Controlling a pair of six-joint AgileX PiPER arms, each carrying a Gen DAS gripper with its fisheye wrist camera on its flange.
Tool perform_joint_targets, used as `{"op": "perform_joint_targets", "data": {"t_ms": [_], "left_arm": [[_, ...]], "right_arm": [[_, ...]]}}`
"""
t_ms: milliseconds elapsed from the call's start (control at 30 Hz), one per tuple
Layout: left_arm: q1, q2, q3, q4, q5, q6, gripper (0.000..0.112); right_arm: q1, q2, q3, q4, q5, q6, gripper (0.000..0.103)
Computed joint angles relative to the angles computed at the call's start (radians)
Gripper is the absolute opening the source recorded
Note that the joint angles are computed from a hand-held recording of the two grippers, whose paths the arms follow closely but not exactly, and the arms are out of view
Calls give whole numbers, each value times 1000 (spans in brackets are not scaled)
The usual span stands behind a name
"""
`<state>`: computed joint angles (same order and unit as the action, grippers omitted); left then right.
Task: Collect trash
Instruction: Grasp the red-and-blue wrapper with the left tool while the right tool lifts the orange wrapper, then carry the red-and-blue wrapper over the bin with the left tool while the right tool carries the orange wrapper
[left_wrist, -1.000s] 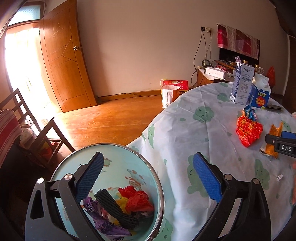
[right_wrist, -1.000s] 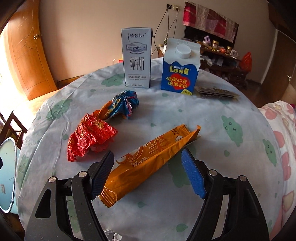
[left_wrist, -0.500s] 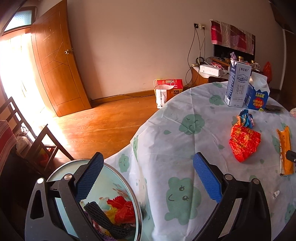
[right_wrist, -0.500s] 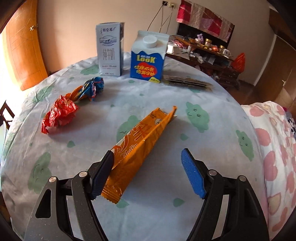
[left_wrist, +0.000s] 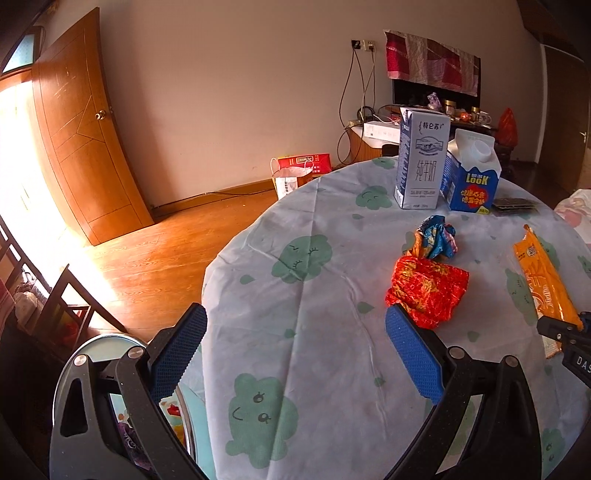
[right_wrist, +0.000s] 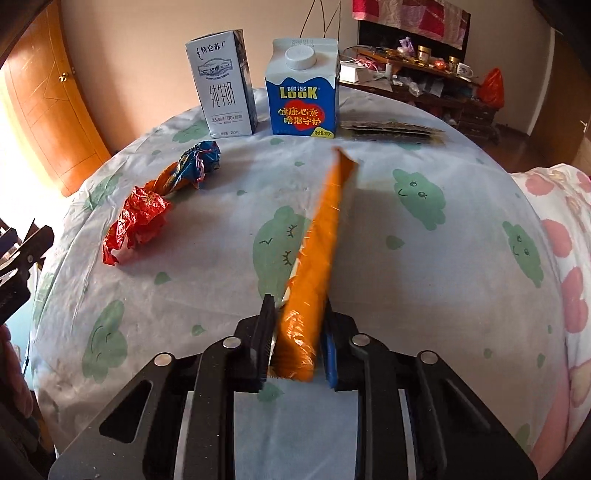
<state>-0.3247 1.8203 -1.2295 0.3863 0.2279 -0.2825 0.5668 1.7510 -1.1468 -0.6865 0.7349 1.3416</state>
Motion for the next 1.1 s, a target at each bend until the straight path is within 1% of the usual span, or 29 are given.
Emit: {"op": "perform_joint_targets", "data": {"t_ms": [67,200,233,267,333,433,500,533,600,633,700,767,800,867,900,1000,1067,1100], "left_arm": [[-25,15,-24,9,15,-8,95],[-66,59,-92,-81,57,69,95],[-77,75,-113,-106,71,93,95],[-90,91,-134,-97,87,84,95],[-114,120,-174,-90,111,84,95],[-133,179,-253,-155,175,154,94],[-142,211,-287,-139,202,139,92],[-140,224,-307,-163,224,165,82],[-127,243,-339,-276,254,271,70],[-122,257,-358,-314,278,307,58],[-107,275,-385,-440,311,435,42],[-102,278,-384,-498,310,495,29],[-104,274,-375,-515,301,513,20],[-102,252,-340,-522,269,513,17],[-95,230,-311,-559,251,547,16],[-78,143,-187,-587,159,587,16],[-55,89,-113,-647,116,659,16],[-39,68,-87,-690,110,700,16]], "right_arm": [[1,-5,23,-36,2,24,18],[9,-27,70,-102,28,86,16],[3,-31,80,-106,17,94,16],[-5,-42,95,-106,-3,99,16],[-7,-50,107,-118,-10,99,16],[-19,-62,127,-114,-30,81,16],[-30,-65,129,-112,-38,71,16],[-34,-56,125,-110,-44,70,16],[-41,-54,124,-102,-56,61,16],[-40,-49,117,-102,-52,60,16],[-36,-39,108,-108,-44,57,16],[-35,-31,101,-111,-41,57,16],[-36,-28,99,-112,-42,56,16],[-33,-24,94,-116,-45,51,16],[-29,-25,95,-125,-45,54,16],[0,-34,109,-198,-45,108,15],[16,-37,115,-243,-43,143,15],[19,-38,115,-255,-46,149,15]]}}
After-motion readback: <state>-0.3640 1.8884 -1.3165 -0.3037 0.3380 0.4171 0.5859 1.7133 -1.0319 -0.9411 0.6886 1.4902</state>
